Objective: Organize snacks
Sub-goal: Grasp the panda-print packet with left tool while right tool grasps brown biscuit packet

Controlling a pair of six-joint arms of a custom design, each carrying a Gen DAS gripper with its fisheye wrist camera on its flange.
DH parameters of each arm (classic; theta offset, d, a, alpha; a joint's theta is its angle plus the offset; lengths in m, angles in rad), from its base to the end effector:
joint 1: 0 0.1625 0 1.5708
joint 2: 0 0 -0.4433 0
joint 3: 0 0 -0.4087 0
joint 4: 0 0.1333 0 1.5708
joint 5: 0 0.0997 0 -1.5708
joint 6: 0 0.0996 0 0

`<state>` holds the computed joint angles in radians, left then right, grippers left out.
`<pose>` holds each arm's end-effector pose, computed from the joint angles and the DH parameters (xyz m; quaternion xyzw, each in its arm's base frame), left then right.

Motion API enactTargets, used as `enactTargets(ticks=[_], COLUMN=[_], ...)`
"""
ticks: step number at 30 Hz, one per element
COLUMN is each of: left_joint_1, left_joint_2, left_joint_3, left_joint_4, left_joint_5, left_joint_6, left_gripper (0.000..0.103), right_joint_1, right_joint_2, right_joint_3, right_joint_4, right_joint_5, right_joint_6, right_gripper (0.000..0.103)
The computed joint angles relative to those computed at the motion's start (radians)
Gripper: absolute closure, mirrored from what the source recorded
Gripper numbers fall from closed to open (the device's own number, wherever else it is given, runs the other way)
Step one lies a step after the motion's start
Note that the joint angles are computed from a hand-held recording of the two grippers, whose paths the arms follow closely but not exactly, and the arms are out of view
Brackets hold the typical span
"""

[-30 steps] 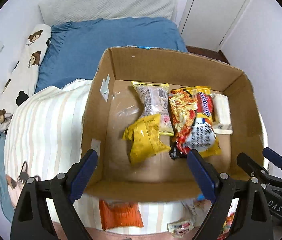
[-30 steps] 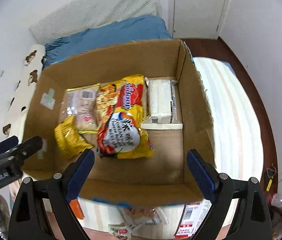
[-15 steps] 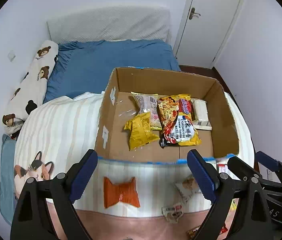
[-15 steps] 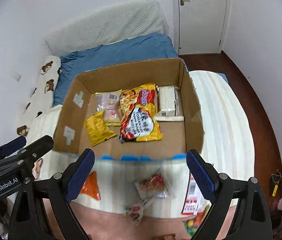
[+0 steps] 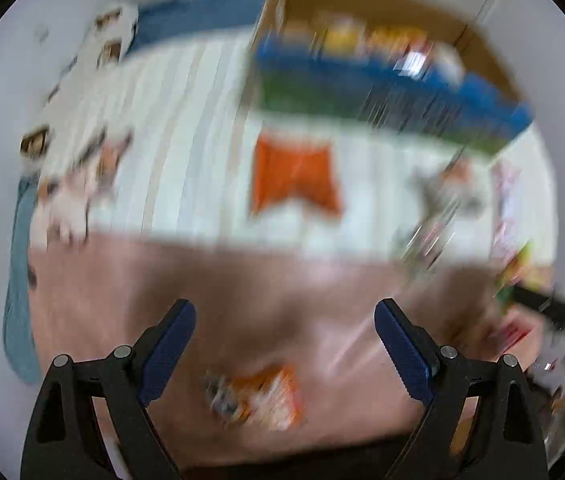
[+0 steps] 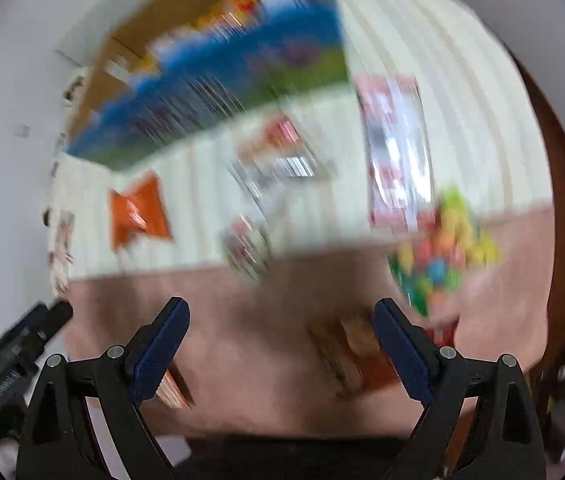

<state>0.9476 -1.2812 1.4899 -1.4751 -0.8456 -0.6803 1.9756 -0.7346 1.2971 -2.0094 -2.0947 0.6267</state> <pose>-0.1878 -0.6029 0.4017 0.0274 0.9253 -0.1000 0.3647 0.3772 -0.6684 0.1438 -0.0908 -0.9599 0.0755 0.2543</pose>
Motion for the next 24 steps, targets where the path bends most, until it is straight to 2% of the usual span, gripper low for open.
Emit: enactTargets(ticks=[2,4,5,9,13,16,20,22,24], left_joint_1=[0.032,0.074,0.09,0.185,0.266,0.299,0.328,0.329,0.308], left_joint_2=[-0.035,-0.07,-0.084,-0.196,-0.253,-0.269,-0.257,-0.237,-0.212], left_joint_3=[0.052,0.094,0.11,0.237,0.327,0.368,0.389,0.379,0.354], left_joint_4=[0.055,0.055,0.051,-0.09,-0.252,-0.377,-0.465,-0.464,-0.414], left_joint_5=[-0.061,-0.175,-0.208,-0.395,-0.514,-0.53,-0.526,-0.51,-0.47], left_joint_6=[-0.072,-0.13,-0.162,-0.364,-0.471,-0.52,-0.582,-0.584,-0.544], left_gripper=[0.011,0.013,0.013,0.013,0.013,0.013,0.015,0.03,0.039], right_joint_1=[-0.013,-0.024,-0.03,-0.04,-0.039,-0.036,-0.033,-0.032,-0.028], right_joint_2=[-0.012,-0.021,-0.027,-0.035,-0.025,-0.008,-0.002,0.006,0.025], right_joint_3=[0.042,0.081,0.1,0.152,0.177,0.167,0.175,0.171,0.153], right_joint_4=[0.009,0.009,0.002,-0.027,-0.05,-0.047,-0.054,-0.053,-0.048], right_joint_5=[0.002,0.006,0.011,0.029,0.017,0.011,-0.008,-0.012,-0.016], right_joint_6=[0.019,0.037,0.046,0.07,0.084,0.089,0.084,0.082,0.086], right_gripper=[0.008,0.008,0.008,0.008,0.008,0.008,0.008,0.008,0.008])
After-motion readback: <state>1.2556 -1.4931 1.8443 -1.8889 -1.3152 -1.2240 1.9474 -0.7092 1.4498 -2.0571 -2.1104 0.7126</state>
